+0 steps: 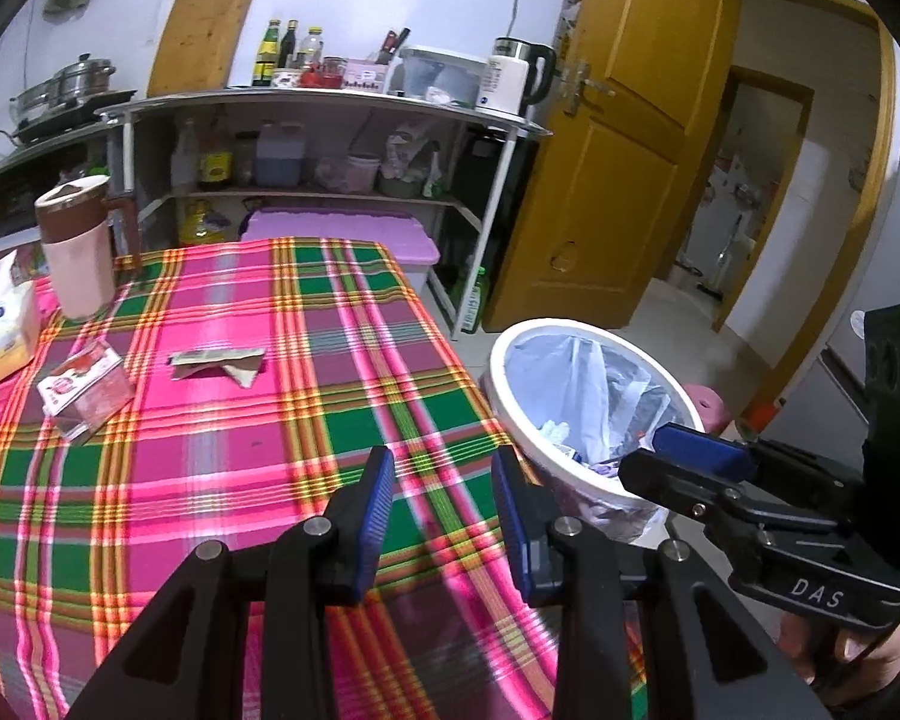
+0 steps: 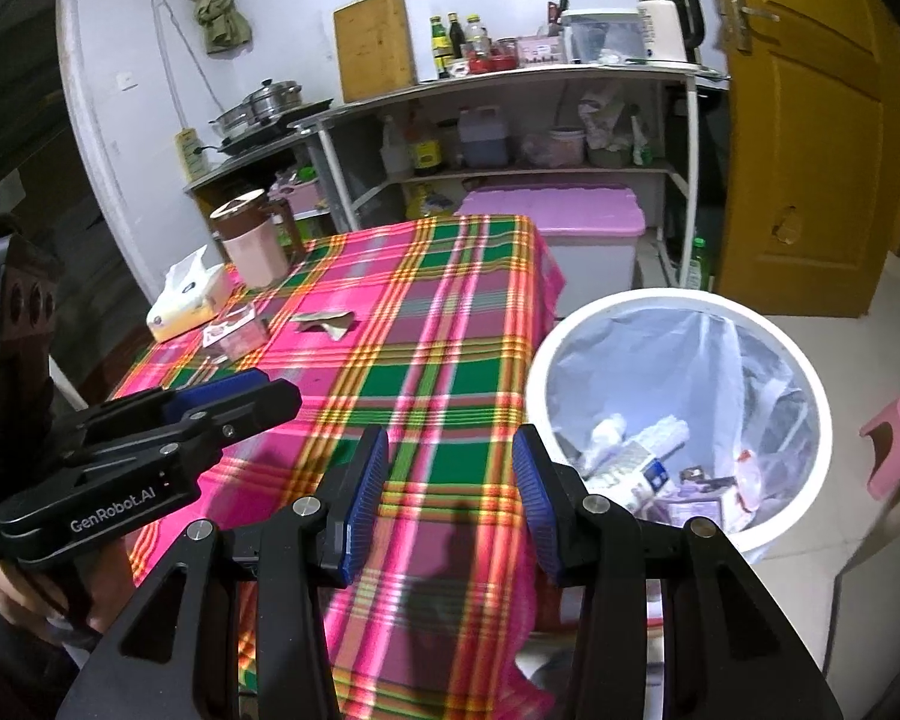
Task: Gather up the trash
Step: 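Move both tools back over the table toward the carton and receipt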
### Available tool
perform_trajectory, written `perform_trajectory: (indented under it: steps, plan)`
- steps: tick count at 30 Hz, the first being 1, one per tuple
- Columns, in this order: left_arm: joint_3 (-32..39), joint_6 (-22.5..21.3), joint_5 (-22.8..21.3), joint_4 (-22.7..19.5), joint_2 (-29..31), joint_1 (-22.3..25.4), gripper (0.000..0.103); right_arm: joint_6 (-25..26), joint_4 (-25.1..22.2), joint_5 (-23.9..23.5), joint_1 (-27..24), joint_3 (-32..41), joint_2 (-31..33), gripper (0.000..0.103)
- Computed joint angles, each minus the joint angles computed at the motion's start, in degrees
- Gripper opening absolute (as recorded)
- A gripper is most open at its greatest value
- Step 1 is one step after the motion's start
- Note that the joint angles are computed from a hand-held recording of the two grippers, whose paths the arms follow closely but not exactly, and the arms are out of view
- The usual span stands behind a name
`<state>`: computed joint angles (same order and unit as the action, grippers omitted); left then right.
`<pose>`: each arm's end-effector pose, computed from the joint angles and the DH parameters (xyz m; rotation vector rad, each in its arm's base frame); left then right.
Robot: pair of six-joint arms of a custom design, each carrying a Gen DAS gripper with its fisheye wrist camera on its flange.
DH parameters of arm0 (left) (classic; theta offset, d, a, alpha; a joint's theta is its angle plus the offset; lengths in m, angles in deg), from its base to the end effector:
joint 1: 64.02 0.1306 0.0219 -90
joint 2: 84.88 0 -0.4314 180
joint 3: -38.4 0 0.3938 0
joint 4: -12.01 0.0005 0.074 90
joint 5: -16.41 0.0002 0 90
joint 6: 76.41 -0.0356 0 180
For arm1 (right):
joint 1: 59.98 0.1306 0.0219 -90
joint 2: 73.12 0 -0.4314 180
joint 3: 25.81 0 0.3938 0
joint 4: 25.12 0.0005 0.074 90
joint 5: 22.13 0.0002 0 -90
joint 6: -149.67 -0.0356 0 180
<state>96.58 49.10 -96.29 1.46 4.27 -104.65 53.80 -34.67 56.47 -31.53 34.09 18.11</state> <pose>0.3373 -0.2719 0.2883 -0.1019 2.2399 -0.2671 0.3923 0.2200 0.2857 -0.5588 2.2579 0.5349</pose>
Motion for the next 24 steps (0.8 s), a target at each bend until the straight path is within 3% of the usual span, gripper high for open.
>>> perform_trajectory:
  steps: [11,24]
  plan:
    - [-4.6,3.2,-2.5,-1.6,-3.9,1.5,0.033,0.0,-0.5,-1.6,3.5,2.2,2.9,0.044]
    - [-8.6,4.7,-4.6,-3.7,-8.5,7.4,0.034,2.9,-2.0,-2.0,6.9,7.4,7.6,0.047]
